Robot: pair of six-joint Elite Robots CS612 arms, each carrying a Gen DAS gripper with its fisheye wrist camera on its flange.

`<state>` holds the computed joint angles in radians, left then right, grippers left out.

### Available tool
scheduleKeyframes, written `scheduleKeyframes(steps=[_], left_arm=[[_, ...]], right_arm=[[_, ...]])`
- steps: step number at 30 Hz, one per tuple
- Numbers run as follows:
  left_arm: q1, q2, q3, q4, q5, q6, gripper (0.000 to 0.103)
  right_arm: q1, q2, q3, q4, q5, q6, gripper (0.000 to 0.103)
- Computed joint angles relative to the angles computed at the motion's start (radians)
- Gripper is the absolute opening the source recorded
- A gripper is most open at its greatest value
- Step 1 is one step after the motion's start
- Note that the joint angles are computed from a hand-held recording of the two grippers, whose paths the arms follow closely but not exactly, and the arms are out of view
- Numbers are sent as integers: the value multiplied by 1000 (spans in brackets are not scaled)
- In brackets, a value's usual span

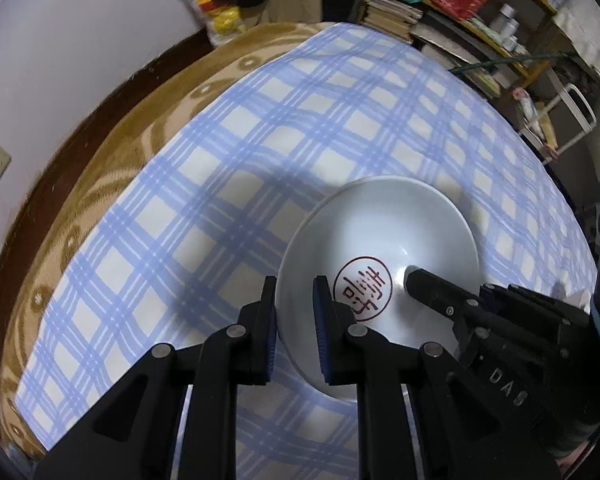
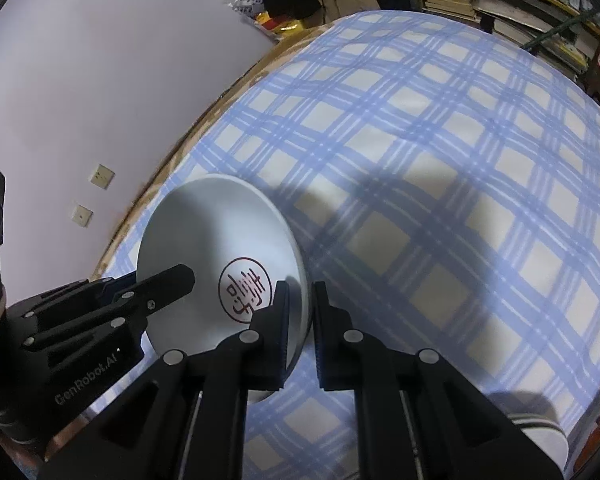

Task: Organize plates and bowls
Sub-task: 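Lift and carry the held bowls with both grippers toward the stacked bowls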

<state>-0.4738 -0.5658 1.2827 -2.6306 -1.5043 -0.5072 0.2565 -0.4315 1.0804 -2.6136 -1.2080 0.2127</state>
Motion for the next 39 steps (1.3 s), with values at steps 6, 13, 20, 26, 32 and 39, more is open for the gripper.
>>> scheduleKeyframes(steps=[6, 13, 20, 26, 32, 39], left_arm=[[-27, -29, 34, -40, 38, 31, 17], [-56, -71, 86, -107, 30, 37, 12], [-95, -111, 124, -168, 49, 64, 12], [-123, -135, 135, -202, 24, 65, 12], [-155, -148, 123, -214, 15, 101, 12], [-182, -141, 78, -173, -48, 145, 12]], right_arm=[[-16, -48, 71, -57, 12, 33, 12], [-42, -119, 177, -129, 19, 50, 12], [-66, -197, 286, -190, 5, 41, 12], [-89, -263, 379, -235, -17, 40, 12], [-128, -320, 472, -290, 4, 95, 12], [-164, -383, 560, -330, -39, 103, 12]])
